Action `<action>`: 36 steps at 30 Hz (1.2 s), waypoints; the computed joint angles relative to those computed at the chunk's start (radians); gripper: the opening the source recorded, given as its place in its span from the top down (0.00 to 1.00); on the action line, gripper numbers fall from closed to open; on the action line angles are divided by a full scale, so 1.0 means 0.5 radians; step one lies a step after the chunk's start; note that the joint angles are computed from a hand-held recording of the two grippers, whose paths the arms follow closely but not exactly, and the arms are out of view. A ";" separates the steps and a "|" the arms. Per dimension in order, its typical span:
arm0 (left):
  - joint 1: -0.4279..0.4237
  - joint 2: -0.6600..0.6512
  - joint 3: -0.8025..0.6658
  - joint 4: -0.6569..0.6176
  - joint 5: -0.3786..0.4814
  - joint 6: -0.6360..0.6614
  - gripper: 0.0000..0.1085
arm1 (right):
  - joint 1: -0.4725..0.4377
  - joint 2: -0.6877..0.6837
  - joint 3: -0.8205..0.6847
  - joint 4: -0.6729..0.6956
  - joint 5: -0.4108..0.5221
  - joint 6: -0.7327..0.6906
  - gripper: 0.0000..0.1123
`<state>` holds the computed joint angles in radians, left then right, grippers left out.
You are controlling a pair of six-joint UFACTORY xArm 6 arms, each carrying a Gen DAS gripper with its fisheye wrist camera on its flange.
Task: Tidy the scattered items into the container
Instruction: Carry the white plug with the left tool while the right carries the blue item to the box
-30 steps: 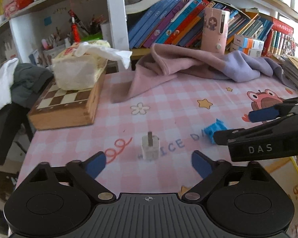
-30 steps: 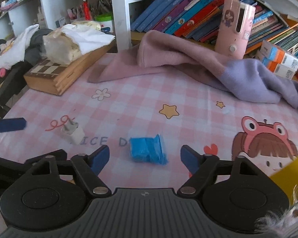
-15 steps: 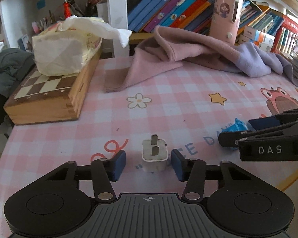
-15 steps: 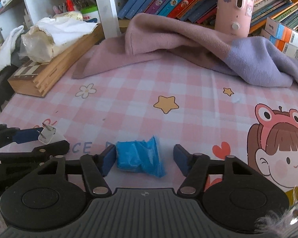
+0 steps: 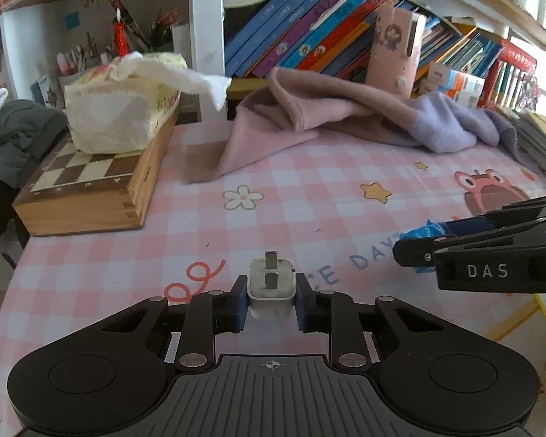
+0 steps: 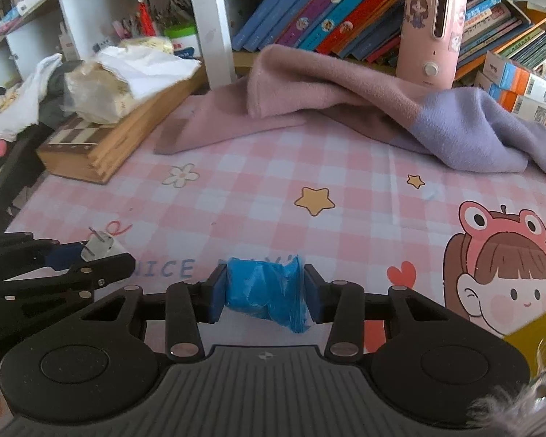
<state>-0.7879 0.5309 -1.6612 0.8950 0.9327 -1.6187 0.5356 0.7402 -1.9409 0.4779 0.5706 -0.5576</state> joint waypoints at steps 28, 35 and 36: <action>-0.665 -0.341 0.157 0.154 0.464 -0.463 0.78 | 0.056 -1.388 1.721 0.788 -0.462 -0.912 0.64; -0.897 -0.331 0.079 0.156 0.623 -0.564 0.78 | 0.058 -1.854 2.163 0.856 -0.434 -1.006 0.64; -0.935 -0.326 0.063 0.154 0.651 -0.584 0.78 | 0.057 -1.937 2.234 0.851 -0.419 -0.994 0.64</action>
<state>-1.2554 0.3678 -1.6297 0.9721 1.2583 -1.9105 0.5641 -0.2284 -0.8237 0.9037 0.3613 -1.0545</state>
